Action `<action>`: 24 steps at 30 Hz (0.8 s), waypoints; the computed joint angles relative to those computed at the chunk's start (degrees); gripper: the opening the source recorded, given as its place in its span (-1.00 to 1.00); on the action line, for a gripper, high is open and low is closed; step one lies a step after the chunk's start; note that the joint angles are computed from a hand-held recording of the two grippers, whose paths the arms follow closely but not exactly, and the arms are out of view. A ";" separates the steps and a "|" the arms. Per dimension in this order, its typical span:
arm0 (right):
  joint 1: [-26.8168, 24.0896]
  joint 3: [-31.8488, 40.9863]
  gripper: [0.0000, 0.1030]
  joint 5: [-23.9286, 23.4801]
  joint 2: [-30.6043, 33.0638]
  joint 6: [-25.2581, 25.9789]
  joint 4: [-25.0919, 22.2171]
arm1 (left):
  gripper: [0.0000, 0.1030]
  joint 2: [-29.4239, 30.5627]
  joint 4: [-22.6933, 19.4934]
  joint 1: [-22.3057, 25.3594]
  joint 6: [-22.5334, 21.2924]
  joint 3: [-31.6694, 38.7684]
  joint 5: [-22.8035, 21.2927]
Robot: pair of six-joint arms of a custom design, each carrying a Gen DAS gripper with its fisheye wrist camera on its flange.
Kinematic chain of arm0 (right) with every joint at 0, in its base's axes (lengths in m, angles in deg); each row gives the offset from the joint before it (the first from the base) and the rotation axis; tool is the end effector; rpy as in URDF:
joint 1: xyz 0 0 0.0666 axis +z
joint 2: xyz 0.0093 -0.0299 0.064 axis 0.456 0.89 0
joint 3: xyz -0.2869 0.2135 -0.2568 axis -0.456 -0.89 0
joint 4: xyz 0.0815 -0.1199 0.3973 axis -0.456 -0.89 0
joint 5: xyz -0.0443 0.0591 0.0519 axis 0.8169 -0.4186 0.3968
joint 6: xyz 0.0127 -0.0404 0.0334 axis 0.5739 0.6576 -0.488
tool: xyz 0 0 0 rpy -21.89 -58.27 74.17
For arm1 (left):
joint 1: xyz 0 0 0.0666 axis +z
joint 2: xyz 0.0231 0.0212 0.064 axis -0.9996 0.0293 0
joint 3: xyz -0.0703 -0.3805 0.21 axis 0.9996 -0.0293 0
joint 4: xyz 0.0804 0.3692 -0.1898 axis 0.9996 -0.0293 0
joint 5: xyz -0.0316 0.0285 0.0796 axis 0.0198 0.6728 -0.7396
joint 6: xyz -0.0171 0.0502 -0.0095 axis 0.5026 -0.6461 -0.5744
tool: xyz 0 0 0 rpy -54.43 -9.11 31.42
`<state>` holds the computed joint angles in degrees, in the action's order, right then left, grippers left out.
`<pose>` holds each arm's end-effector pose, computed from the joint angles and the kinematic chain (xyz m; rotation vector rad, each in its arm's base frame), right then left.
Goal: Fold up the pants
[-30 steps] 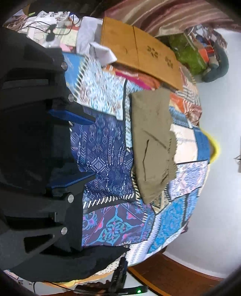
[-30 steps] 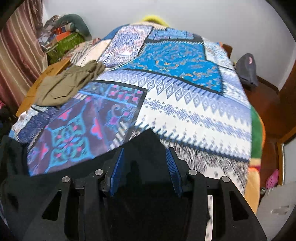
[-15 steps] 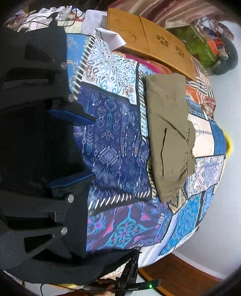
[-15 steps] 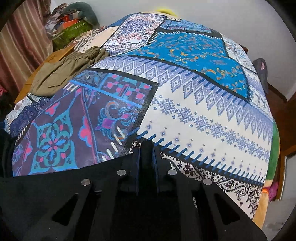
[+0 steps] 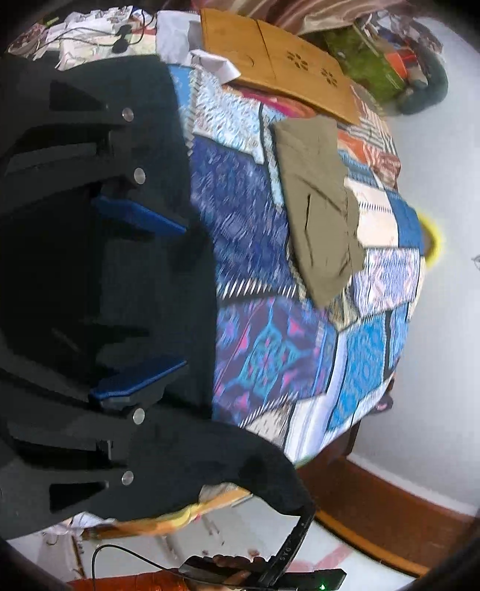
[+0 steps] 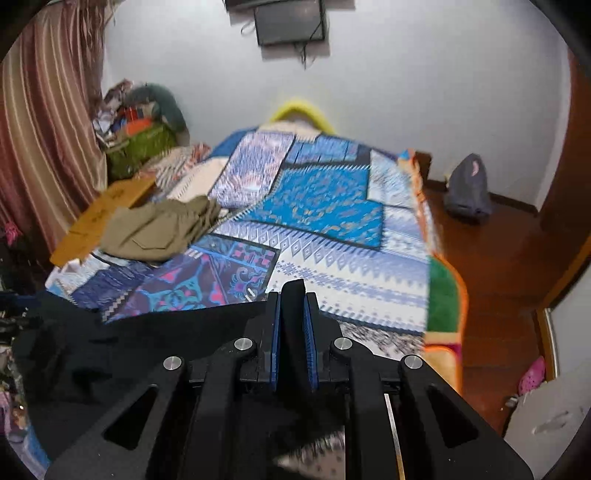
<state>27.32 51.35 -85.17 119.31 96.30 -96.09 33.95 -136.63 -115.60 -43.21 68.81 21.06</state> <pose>0.4534 0.0174 0.5132 -0.6220 2.2839 0.4161 0.2608 -0.1278 0.4810 -0.1832 2.5824 -0.1490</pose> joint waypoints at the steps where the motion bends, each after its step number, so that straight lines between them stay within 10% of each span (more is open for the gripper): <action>1: -1.28 -0.64 -0.80 -0.81 -1.72 0.51 -0.42 | 0.34 -0.26 -0.22 -1.47 1.00 -0.01 -0.03; 13: -11.67 -8.71 -0.80 -6.98 -12.10 0.91 -2.85 | 0.34 -0.31 -1.61 -21.11 9.84 -0.45 -3.62; 24: -22.11 -18.01 -0.79 -11.40 -17.80 3.31 -8.42 | 0.34 3.06 -1.71 -27.26 11.20 -2.52 -7.88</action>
